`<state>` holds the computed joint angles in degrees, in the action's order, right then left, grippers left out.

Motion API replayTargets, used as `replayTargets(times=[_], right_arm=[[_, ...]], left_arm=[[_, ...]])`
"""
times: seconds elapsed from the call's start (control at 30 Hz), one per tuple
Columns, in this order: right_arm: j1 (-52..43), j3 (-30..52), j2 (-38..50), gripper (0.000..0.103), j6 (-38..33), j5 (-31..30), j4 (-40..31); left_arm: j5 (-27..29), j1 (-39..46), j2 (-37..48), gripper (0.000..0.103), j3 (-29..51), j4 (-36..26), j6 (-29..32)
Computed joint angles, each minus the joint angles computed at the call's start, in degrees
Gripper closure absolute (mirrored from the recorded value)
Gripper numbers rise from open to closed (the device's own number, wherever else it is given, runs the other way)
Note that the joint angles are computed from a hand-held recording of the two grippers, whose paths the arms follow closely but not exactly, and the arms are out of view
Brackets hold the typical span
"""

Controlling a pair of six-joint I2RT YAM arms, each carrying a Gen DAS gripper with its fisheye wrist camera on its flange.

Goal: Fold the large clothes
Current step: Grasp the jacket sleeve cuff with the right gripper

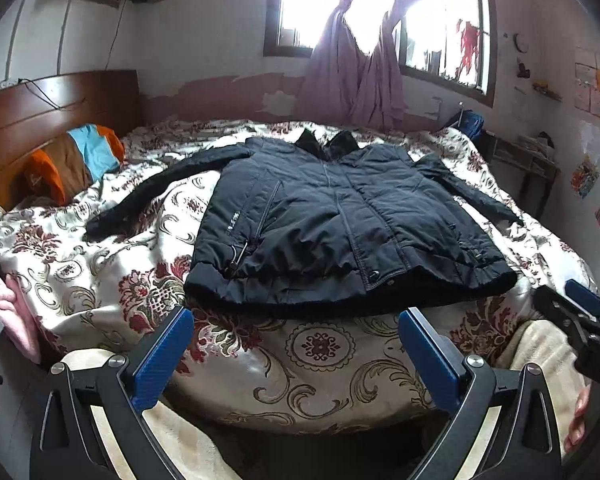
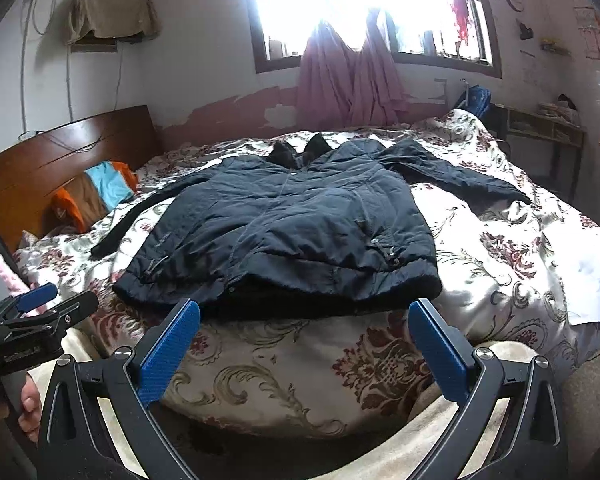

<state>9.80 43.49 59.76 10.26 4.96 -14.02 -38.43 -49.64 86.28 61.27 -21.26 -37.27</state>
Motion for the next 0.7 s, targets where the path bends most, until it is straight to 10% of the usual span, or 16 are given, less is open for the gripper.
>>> replayTargets(times=[0.37,0.7], right_arm=[[-13.2,10.2,17.6,0.001,-5.4,-0.3,7.2],[-26.8,28.5,40.6,0.001,-1.1,-11.5,8.4]], left_arm=[[9.0,9.6,13.4,0.000,16.7,-3.5,5.6],[15.4,15.7,39.5,0.000,54.4,-15.5,8.2]])
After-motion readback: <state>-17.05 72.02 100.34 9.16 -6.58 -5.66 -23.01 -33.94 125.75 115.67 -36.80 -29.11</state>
